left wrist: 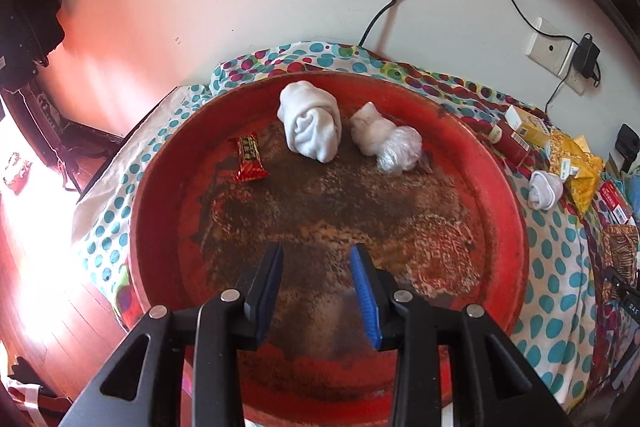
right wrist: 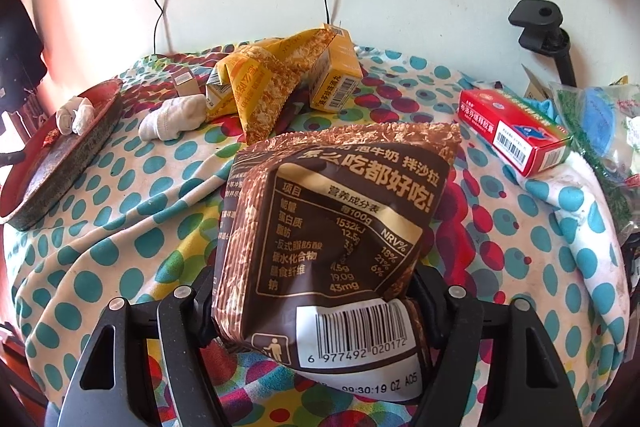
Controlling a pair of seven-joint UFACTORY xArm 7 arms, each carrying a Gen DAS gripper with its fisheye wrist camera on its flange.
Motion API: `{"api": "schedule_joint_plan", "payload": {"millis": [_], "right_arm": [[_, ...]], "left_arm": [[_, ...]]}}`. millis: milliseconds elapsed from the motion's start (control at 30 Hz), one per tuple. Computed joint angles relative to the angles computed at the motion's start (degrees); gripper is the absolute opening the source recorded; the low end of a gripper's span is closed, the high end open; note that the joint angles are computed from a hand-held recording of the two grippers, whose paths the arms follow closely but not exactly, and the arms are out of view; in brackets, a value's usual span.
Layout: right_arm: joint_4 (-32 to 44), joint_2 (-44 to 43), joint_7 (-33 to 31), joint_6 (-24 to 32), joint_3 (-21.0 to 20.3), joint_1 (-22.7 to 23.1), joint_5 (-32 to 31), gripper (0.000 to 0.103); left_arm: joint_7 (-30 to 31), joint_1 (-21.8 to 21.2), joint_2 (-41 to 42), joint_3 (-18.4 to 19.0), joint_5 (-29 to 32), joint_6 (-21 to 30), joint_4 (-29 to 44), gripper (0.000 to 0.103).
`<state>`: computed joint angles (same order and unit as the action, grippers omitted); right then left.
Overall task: Organize objects
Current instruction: 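Lower the red candy bar into the red tray and open the left gripper, then carry the brown snack bag over the red tray and open the right gripper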
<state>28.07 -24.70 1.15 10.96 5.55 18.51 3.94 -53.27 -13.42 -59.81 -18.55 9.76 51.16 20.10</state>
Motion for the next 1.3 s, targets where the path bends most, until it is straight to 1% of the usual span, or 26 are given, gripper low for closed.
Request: {"api": "schedule_joint_plan", "payload": {"millis": [33,67,100,200,267,300,333,367,433,500,567,600,633,733,800,867,900,933,967,1000,1167,1300], "right_arm": [[0.0,-0.2,0.3,0.0,0.4,-0.3,-0.3,0.07],[0.1,0.0,1.7,-0.4,2.1,-1.4,-1.2,0.07],[-0.3,-0.6,1.9,-0.5,2.1,-1.8,-1.8,0.07],[-0.8,-2.1,1.3,0.9,0.4,0.2,-0.7,0.07],[-1.0,-3.5,2.6,1.8,2.3,-0.5,-1.7,0.07],[-0.9,-4.1,2.6,2.3,2.2,0.1,-1.6,0.07],[-0.2,-4.3,3.7,2.7,3.1,0.5,-1.4,0.07],[0.0,-5.2,3.1,3.5,2.2,1.9,-0.8,0.07],[1.4,-5.7,2.9,5.2,2.5,3.0,-0.7,0.07],[3.8,-4.4,1.8,6.0,1.7,6.2,1.3,0.07],[6.7,-2.4,1.8,6.4,2.7,8.1,2.4,0.07],[8.5,-1.1,0.6,6.7,2.4,10.0,3.6,0.07],[9.9,0.3,0.9,6.5,3.5,10.5,3.8,0.07],[16.6,7.0,-0.7,6.6,4.7,14.2,6.5,0.07],[22.3,12.7,-0.4,7.0,6.8,15.1,6.8,0.07],[27.5,18.1,1.5,7.3,9.5,14.8,4.4,0.07],[30.4,20.7,2.8,8.0,10.7,14.8,2.2,0.07],[33.0,23.3,4.7,8.5,11.6,15.0,-0.5,0.07],[35.8,25.8,5.7,9.3,12.1,15.4,-2.0,0.07],[38.7,28.3,5.4,10.6,12.4,16.0,-2.1,0.07],[52.1,39.7,8.7,15.9,12.1,21.2,-8.4,0.07],[63.4,48.4,8.0,20.9,11.6,25.6,-9.8,0.07]], "left_arm": [[-0.9,-0.4,-0.1,-1.2,-0.3,0.9,0.2,0.036],[-1.7,-1.0,-0.4,-2.3,-0.3,1.3,0.0,0.036],[-2.4,-1.6,-0.7,-3.1,-0.4,1.7,-0.2,0.037],[-3.9,-3.5,-1.4,-5.0,0.1,2.4,-0.5,0.037],[-4.6,-4.7,-2.3,-5.7,0.7,2.4,-0.9,0.037],[-5.2,-5.2,-3.2,-6.0,0.9,1.8,-1.3,0.037],[-5.5,-5.6,-3.7,-5.8,0.9,1.5,-1.7,0.037],[-5.7,-5.9,-3.9,-5.7,1.0,1.6,-1.7,0.037],[-6.5,-6.4,-5.5,-5.6,1.1,1.2,-2.4,0.037],[-6.7,-7.0,-6.8,-4.8,0.7,0.8,-3.1,0.038],[-6.8,-7.2,-7.8,-4.5,0.4,1.1,-3.6,0.038],[-7.0,-7.1,-8.2,-4.6,0.3,1.7,-3.7,0.038],[-7.1,-7.0,-8.4,-4.6,0.2,1.8,-3.8,0.038],[-6.8,-7.4,-9.9,-3.7,-0.3,2.2,-4.4,0.038],[-6.7,-7.2,-11.2,-4.0,0.0,3.1,-4.4,0.038],[-6.4,-7.0,-12.6,-4.0,0.2,3.8,-4.5,0.038],[-6.4,-6.9,-13.7,-3.9,0.3,4.2,-4.7,0.039],[-6.3,-6.7,-14.6,-3.7,0.3,4.6,-4.9,0.039],[-6.2,-6.4,-15.3,-3.7,0.4,5.2,-5.0,0.039],[-6.0,-6.0,-16.2,-3.8,0.6,6.3,-5.0,0.039],[-4.8,-4.7,-22.2,-2.3,0.9,11.0,-6.4,0.039],[-4.4,-3.0,-27.7,-0.9,0.3,14.0,-7.8,0.04]]}}
